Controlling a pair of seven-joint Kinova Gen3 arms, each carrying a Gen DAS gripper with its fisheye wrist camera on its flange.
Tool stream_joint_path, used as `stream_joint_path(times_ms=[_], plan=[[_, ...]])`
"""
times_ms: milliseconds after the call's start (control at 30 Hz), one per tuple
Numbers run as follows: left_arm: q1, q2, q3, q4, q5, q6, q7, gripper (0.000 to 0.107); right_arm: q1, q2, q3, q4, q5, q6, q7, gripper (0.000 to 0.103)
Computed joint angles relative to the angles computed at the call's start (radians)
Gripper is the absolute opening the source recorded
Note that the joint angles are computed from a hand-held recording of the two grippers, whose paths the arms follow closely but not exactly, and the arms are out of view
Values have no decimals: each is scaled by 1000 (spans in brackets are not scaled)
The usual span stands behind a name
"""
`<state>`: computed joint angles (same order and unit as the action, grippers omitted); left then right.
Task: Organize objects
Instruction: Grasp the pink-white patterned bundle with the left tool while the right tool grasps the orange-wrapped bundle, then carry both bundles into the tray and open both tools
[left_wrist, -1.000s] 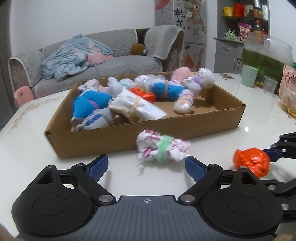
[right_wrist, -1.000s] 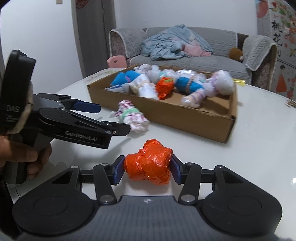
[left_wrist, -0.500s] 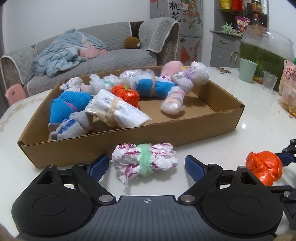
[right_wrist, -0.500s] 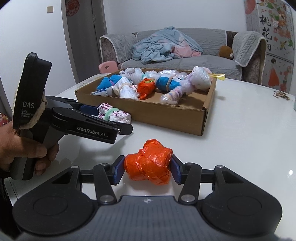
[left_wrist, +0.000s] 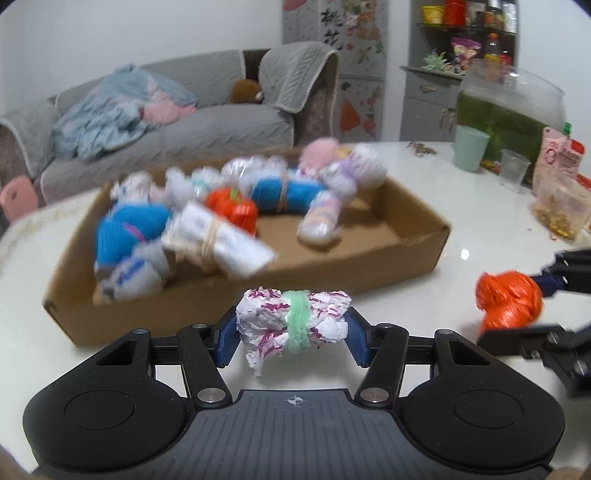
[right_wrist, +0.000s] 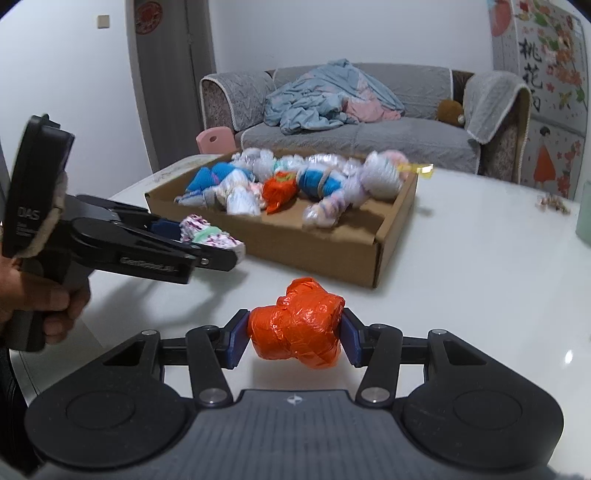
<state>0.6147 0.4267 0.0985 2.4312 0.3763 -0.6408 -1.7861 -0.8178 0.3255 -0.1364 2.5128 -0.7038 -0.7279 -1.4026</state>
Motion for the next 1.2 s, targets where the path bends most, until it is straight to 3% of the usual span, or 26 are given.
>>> stream_joint_path(times_ms=[200, 300, 433, 533, 667, 900, 1033, 1200], plan=[[-7, -129, -44, -80, -114, 172, -83, 64, 63, -128, 70, -57, 90, 152, 142, 47], [-117, -157, 36, -162, -235, 294, -147, 64, 159, -168, 65, -128, 212, 268, 212, 47], [-174, -133, 68, -297, -365, 457, -165, 64, 301, -138, 13, -260, 375, 431, 248, 47], [-153, -84, 40, -389, -375, 544, -172, 64, 267, -86, 88, -365, 413, 553, 266, 47], [-170, -12, 51, -448, -384, 586, -150, 64, 295, -20, 87, -463, 495, 673, 227, 48], [-237, 58, 99, -474, -414, 603, -110, 64, 404, 49, -5, -532, 592, 753, 144, 48], [-279, 79, 134, -475, -415, 596, -82, 64, 402, 69, -2, -551, 635, 774, 89, 48], [-259, 97, 111, -464, -415, 570, -56, 65, 357, 72, 40, -546, 671, 778, 20, 48]])
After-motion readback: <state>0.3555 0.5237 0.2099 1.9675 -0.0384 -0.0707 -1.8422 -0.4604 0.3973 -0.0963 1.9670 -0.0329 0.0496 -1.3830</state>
